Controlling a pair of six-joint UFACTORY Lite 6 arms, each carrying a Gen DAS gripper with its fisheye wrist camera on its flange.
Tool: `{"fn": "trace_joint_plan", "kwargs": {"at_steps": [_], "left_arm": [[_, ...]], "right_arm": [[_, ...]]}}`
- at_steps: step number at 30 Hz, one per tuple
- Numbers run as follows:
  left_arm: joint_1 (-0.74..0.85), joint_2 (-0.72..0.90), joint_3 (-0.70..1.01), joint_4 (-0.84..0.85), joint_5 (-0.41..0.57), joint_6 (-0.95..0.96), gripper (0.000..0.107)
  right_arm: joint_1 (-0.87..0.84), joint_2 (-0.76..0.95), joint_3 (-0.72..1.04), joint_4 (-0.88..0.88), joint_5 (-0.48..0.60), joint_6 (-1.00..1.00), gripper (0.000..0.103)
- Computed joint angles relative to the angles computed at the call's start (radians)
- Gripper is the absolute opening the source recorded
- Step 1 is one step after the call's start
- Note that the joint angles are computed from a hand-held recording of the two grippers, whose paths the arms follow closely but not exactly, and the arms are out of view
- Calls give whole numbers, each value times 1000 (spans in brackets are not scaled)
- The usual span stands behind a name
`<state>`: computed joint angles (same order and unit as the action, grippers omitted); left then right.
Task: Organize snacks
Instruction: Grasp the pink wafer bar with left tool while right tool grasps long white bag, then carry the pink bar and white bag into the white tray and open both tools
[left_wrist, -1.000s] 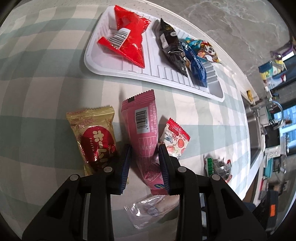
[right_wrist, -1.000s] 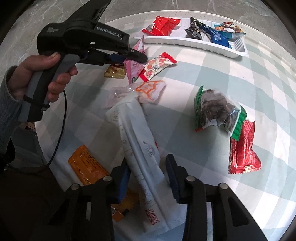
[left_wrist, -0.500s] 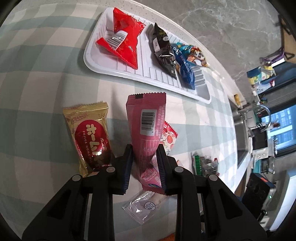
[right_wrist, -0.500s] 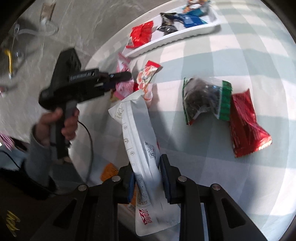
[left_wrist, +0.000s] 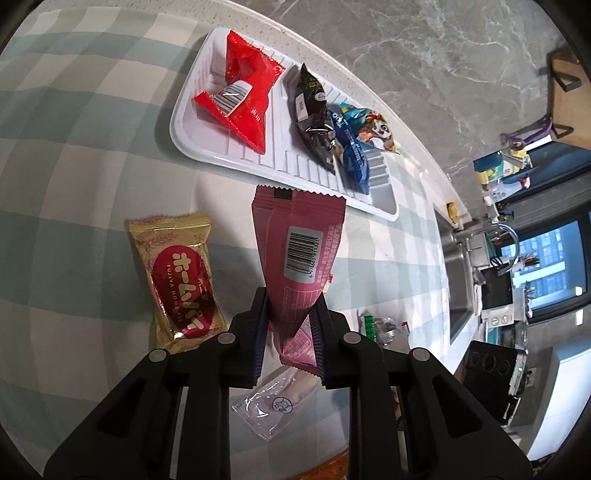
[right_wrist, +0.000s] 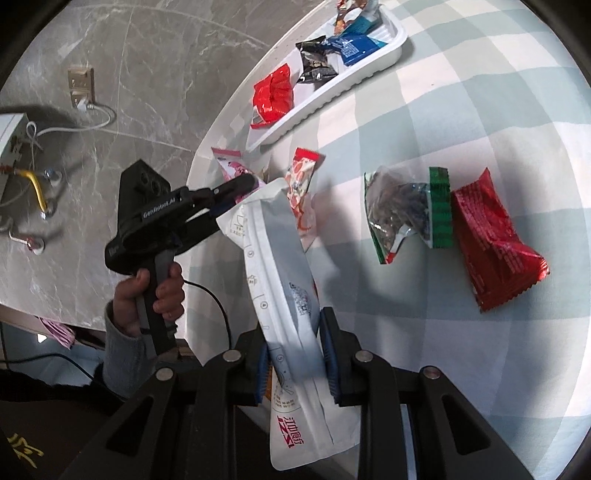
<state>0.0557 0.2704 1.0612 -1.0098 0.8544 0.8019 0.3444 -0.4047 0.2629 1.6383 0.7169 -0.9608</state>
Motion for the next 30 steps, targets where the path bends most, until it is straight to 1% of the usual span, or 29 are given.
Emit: {"fn": "trace_joint_plan", "kwargs": {"at_steps": [7,10,13,21,30], "left_arm": [[32,2,32,-14,57,1,19],[47,9,57,-17,82,-5,19],[63,22,87,-22,110,-13,19],[95,88,208,-6,153,-45,19],[110,200,405,40,186,-108,19]], "right_arm": [[-91,7,-2,5,82,-10,27],[-151,28,-1,14,136,-33,27],[-182,52,20,19,163,-33,27],[-226,131,88,48,207,-38,27],[-255,283,234,72,243,-34,27]]}}
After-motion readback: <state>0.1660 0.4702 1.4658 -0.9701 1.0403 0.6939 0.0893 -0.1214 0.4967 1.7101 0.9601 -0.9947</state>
